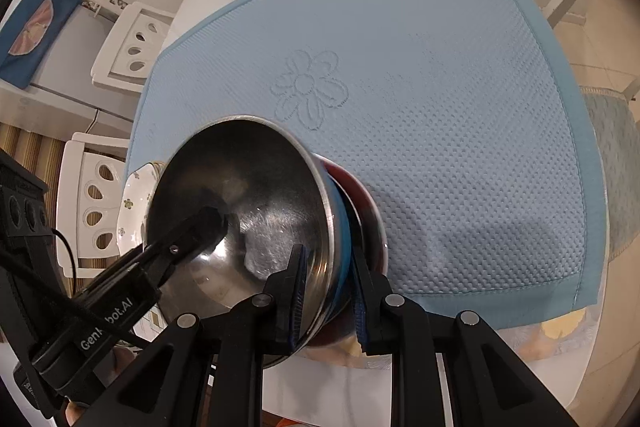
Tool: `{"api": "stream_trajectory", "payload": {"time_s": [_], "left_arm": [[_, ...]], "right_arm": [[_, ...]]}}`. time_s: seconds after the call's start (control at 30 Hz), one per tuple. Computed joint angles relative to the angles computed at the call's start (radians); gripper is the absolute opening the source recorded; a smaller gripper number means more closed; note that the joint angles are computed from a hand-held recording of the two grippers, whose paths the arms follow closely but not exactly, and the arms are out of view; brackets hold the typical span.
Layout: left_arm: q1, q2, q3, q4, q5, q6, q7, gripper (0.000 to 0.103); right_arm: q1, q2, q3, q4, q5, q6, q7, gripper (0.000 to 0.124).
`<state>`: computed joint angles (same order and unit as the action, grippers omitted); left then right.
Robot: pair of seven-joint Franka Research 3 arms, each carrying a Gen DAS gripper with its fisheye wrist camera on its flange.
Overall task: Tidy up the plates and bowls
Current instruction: 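Carry the blue bowl over and lower it into the magenta bowl, then hold the nested bowl stack with the left gripper while the right gripper regrips its rim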
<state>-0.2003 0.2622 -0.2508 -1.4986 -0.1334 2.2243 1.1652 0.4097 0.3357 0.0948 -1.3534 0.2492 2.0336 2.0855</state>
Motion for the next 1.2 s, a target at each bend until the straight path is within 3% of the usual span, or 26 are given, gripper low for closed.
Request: {"api": "stream_trajectory", "payload": {"time_s": [0.23,0.33,0.6,0.7,0.8,1.03,1.2], "left_arm": [[0.013,-0.044,0.009,-0.058,0.002,0.021,0.004,0.018],[0.031,-0.059,0.005,-0.08,-0.057,0.035,0.032,0.018],[0.031,-0.064,0.01,-0.089,-0.07,0.032,0.039,0.018],[0.029,-0.062,0.01,-0.086,-0.068,0.025,0.039,0.018],[0.029,-0.063,0.008,-0.088,-0.076,0.027,0.042,0.018],[0.024,-0.052,0.008,-0.076,-0.068,0.018,0.038,0.019],[0.021,-0.057,0.008,-0.086,-0.058,0.032,0.026,0.019]], "right_arm": [[0.012,0.025,-0.004,0.041,-0.039,-0.007,-0.006,0.023],[-0.014,-0.011,0.005,-0.028,0.019,0.04,-0.061,0.023],[-0.078,-0.086,0.027,-0.158,0.223,0.13,-0.229,0.024],[-0.074,-0.119,0.02,-0.195,0.22,0.175,-0.262,0.024],[-0.06,-0.109,0.01,-0.179,0.158,0.156,-0.237,0.025],[-0.082,-0.072,0.016,-0.17,0.231,0.111,-0.226,0.025],[-0.077,-0.084,0.01,-0.156,0.196,0.114,-0.243,0.026]]}}
